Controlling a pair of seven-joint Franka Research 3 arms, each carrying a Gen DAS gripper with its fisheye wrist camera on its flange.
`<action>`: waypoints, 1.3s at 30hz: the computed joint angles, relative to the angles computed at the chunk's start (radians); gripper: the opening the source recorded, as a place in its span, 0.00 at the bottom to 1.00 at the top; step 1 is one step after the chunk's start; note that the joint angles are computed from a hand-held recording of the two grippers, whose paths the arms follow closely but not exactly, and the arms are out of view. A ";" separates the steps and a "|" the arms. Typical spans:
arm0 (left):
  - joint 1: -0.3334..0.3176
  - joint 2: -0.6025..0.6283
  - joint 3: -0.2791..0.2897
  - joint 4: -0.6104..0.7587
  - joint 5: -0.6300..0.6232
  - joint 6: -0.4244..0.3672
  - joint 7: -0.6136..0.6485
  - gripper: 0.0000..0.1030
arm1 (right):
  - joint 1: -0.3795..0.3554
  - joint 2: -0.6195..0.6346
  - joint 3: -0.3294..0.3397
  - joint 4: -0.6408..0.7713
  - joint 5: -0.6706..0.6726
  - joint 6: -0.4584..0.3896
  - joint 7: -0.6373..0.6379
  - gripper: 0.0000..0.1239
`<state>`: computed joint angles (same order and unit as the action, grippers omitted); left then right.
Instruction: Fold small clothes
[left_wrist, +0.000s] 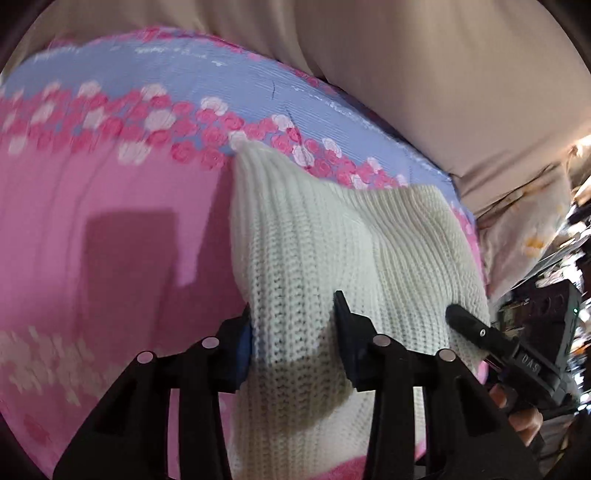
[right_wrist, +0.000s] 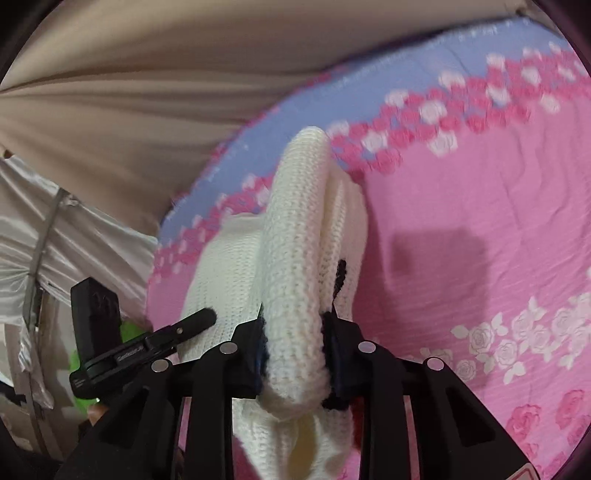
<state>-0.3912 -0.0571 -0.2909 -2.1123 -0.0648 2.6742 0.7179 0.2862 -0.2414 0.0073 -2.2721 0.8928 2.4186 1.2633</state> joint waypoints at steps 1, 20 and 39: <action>0.007 0.040 -0.009 0.047 0.092 -0.069 -0.054 0.46 | -0.009 -0.014 0.009 -0.013 -0.015 0.020 0.009 0.21; -0.078 -0.046 -0.047 -0.048 0.187 -0.371 -0.080 0.57 | -0.014 -0.162 0.016 -0.190 -0.316 -0.077 0.162 0.06; -0.118 -0.003 -0.112 0.185 0.490 -0.601 -0.226 0.75 | -0.120 -0.367 0.095 -0.275 -0.585 -0.052 0.280 0.18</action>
